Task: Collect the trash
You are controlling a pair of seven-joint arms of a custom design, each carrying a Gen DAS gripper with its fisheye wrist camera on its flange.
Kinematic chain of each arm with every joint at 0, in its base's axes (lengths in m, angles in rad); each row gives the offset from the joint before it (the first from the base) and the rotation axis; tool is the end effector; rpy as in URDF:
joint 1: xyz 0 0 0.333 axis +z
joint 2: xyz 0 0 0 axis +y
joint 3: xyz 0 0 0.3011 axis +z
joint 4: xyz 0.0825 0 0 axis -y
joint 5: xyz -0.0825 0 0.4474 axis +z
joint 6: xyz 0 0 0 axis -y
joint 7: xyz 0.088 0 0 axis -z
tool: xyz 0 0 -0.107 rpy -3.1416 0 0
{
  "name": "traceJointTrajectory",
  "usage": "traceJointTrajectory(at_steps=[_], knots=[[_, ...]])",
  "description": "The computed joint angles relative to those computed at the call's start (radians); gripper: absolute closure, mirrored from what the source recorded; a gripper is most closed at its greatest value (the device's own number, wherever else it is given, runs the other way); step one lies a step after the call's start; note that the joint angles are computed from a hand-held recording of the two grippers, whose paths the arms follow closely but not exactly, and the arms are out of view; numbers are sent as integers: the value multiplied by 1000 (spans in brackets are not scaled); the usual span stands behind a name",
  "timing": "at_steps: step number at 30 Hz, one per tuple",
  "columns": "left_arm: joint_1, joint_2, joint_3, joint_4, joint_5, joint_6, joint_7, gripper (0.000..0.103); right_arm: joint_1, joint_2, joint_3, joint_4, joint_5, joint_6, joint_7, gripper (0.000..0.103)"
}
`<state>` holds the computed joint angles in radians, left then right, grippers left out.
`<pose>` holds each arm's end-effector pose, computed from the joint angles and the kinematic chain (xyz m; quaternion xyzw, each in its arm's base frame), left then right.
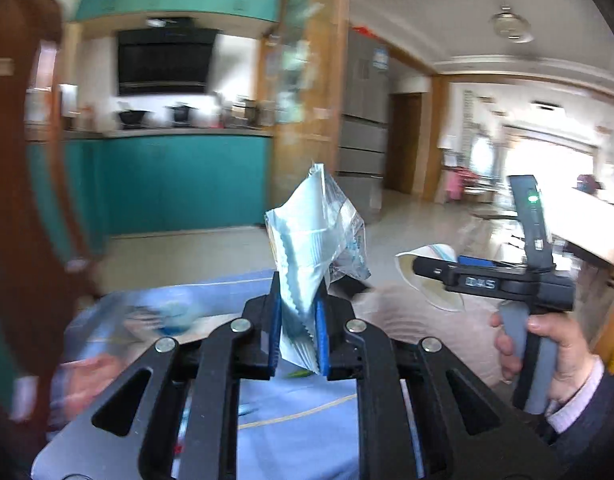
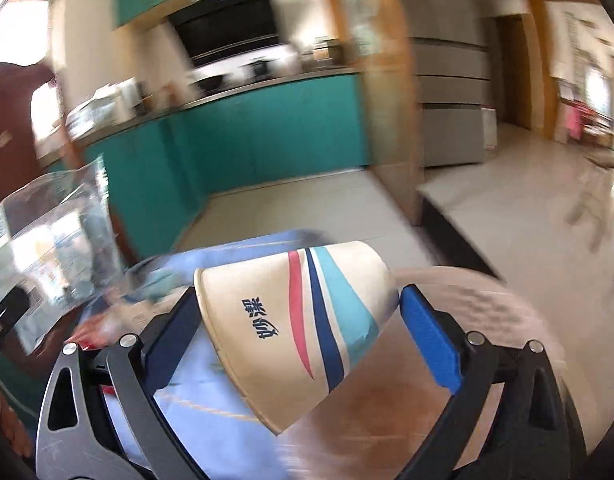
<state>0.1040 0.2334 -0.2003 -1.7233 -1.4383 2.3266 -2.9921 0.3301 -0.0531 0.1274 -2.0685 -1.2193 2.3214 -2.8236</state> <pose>0.7173 -0.0768 0.4649 -0.2681 0.7639 -0.5679 0.1485 0.5699 0.2623 0.4552 -0.3782 0.7843 -0.3939 0.2944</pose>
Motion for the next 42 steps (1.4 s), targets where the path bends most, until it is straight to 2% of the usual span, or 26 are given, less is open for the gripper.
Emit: traceJointTrajectory(at_steps=[2, 4, 6, 10, 11, 13, 14, 16, 17, 19, 21, 23, 24, 25, 26, 27, 28, 30, 32, 33, 36, 37, 39, 42], knots=[[-26, 19, -13, 17, 69, -35, -44, 88, -2, -54, 2, -54, 36, -82, 23, 7], [-49, 47, -25, 43, 151, -72, -104, 88, -16, -103, 3, -107, 75, -102, 46, 7], [-76, 79, -39, 73, 236, -98, -174, 88, -36, -147, 3, -159, 98, -78, 84, 7], [-126, 136, -64, 126, 377, -83, -243, 85, -89, -210, -1, -248, 122, 44, 169, 7], [-137, 144, -70, 128, 397, -52, -261, 81, -100, -222, 4, -262, 125, 59, 190, 7], [-134, 158, -82, 135, 407, -30, -286, 38, -121, -238, 23, -277, 100, 71, 242, 7], [-127, 168, -87, 147, 402, -26, -299, 33, -128, -240, 33, -276, 91, 64, 257, 7], [-114, 183, -93, 168, 402, -18, -318, 30, -133, -229, 47, -258, 77, 55, 272, 7], [-105, 181, -97, 164, 391, 3, -312, 30, -135, -211, 49, -241, 65, 65, 279, 7], [-87, 152, -105, 123, 335, 110, -267, 29, -133, -180, 43, -215, 47, 104, 276, 7], [-87, 136, -111, 95, 264, 301, -183, 29, -126, -131, 39, -166, 28, 135, 247, 7], [-88, 158, -118, 119, 185, 492, -85, 30, -106, -53, 37, -84, 9, 144, 173, 7], [-79, 175, -123, 143, 182, 537, -84, 33, -88, 0, 38, -24, -1, 135, 115, 7], [-75, 190, -118, 167, 197, 561, -113, 37, -71, 34, 33, 11, -11, 130, 80, 7], [-77, 214, -97, 201, 245, 574, -196, 37, -55, 72, 24, 53, -18, 138, 38, 7], [-71, 222, -87, 213, 274, 575, -255, 37, -39, 127, 16, 112, -26, 160, -17, 11], [-65, 233, -75, 229, 304, 573, -312, 38, -29, 159, 5, 145, -19, 184, -58, 16], [-62, 261, -45, 266, 377, 571, -434, 38, -17, 250, -9, 238, 65, 239, -202, 49], [-54, 275, -36, 280, 432, 561, -497, 38, -20, 374, 1, 363, 230, 254, -414, 61], [-48, 280, -36, 283, 455, 560, -517, 38, -18, 432, 7, 425, 288, 238, -491, 61], [-8, 274, -70, 269, 485, 557, -512, 38, -4, 550, 13, 559, 410, 164, -649, 61], [17, 267, -97, 252, 473, 565, -485, 38, 7, 597, 14, 620, 446, 108, -703, 61], [58, 253, -143, 229, 457, 566, -443, 38, 57, 688, -9, 752, 476, -61, -779, 61], [67, 251, -145, 222, 478, 555, -441, 38, 120, 777, -56, 884, 491, -214, -849, 61]])
